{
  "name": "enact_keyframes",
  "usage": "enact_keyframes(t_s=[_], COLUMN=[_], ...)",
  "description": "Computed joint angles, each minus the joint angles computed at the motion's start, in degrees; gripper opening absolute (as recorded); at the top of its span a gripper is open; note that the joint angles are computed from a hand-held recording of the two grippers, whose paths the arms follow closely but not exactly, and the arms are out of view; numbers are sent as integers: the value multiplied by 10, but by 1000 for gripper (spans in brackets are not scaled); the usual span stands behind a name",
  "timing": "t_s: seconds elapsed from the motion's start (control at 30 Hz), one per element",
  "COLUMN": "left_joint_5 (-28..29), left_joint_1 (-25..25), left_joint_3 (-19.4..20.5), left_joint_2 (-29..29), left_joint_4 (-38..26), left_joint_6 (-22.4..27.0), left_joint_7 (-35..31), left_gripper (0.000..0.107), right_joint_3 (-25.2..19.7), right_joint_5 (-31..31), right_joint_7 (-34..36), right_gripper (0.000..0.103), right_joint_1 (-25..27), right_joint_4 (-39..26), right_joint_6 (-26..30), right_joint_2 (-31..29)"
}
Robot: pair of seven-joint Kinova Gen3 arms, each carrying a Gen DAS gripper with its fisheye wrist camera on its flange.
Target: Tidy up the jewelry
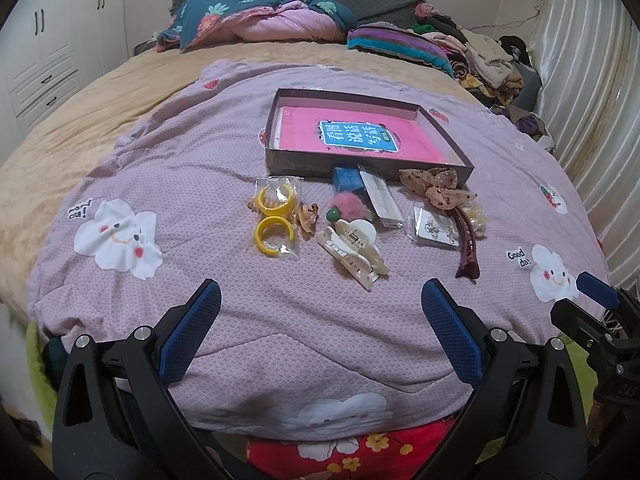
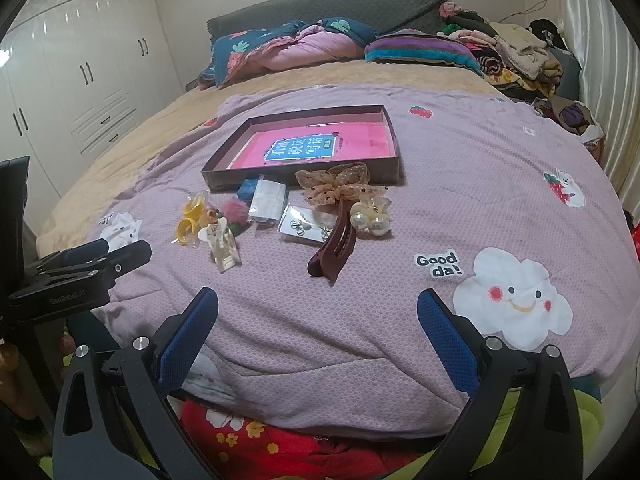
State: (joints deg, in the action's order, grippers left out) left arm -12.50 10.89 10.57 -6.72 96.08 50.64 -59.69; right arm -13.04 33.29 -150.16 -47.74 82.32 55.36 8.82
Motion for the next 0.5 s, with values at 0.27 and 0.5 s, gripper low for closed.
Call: enact_keyframes(t_s=[0.27,0.5], left_joint_5=[0,4], left_joint_1=[-4,-20], left_joint_3=[-5,-23], left_joint_2=[6,17], left_joint_4=[-2,-5], left_joint_6=[-2,-6], left_joint_7=[2,1], left_gripper=[94,94], right_joint_3=[5,14], right_joint_5=[-20,-42], right_joint_7=[14,48], right_gripper=[99,99], right_joint_1=[18,33], right_joint_4=[2,-21], right_joint_6=[-11,-9], right_joint_2=[0,14])
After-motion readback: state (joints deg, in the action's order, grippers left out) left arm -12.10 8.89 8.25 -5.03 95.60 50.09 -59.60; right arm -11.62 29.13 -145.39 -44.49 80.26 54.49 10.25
